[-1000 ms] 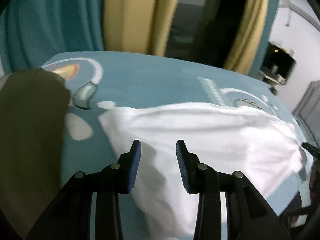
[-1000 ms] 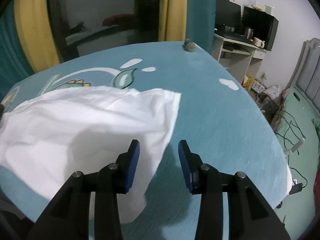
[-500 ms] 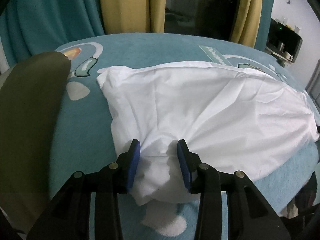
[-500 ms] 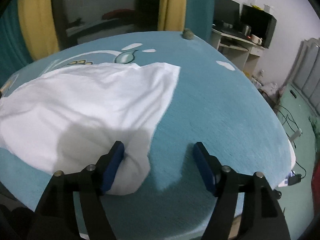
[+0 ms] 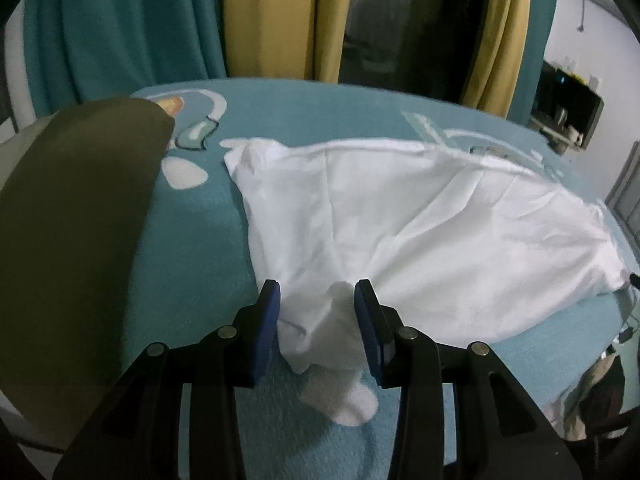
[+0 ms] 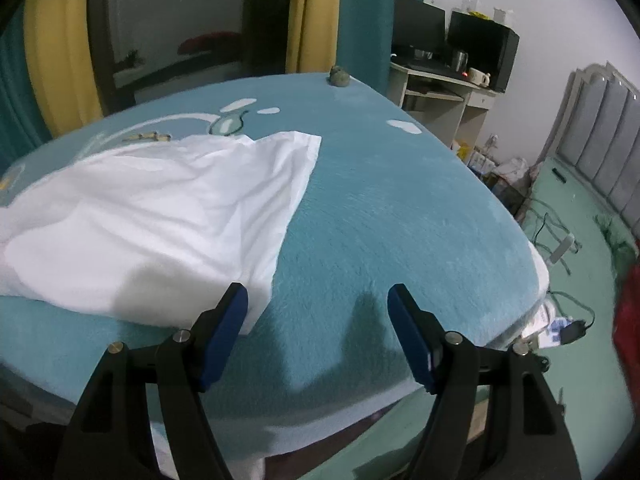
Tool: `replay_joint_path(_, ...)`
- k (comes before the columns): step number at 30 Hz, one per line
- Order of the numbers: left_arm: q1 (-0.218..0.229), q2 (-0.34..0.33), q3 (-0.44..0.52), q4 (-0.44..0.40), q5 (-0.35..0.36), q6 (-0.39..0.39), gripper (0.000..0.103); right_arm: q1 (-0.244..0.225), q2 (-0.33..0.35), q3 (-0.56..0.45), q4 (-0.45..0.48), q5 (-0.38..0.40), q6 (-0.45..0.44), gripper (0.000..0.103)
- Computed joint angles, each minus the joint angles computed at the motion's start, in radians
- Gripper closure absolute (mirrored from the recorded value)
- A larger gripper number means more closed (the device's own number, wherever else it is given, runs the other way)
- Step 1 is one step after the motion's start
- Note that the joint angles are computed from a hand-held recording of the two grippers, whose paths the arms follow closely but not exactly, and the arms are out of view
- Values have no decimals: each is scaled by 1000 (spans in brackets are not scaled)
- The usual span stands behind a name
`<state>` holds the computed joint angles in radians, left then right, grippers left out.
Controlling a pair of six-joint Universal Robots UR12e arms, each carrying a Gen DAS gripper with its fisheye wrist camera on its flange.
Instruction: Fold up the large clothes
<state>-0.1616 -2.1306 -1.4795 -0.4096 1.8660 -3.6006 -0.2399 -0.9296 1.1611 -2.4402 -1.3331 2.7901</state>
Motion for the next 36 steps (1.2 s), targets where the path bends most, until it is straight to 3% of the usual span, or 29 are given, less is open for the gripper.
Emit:
replay_joint_path(8, -17, 7, -13, 119, 11, 22, 62, -6, -31, 38, 48, 154, 4, 25)
replay_joint_path(13, -26, 4, 1, 119, -12, 36, 59, -1, -44, 69, 66, 261, -21, 25)
replay_joint_path(16, -29, -5, 16, 127, -64, 40, 59, 5, -43, 72, 100, 301, -46, 24)
replay_joint_path(27, -53, -103, 194, 59, -191, 95, 59, 5, -13, 44, 136, 383, 7, 22)
replay_joint_path(36, -72, -218, 394, -36, -196, 145, 59, 5, 35, -5, 108, 480, 104, 11)
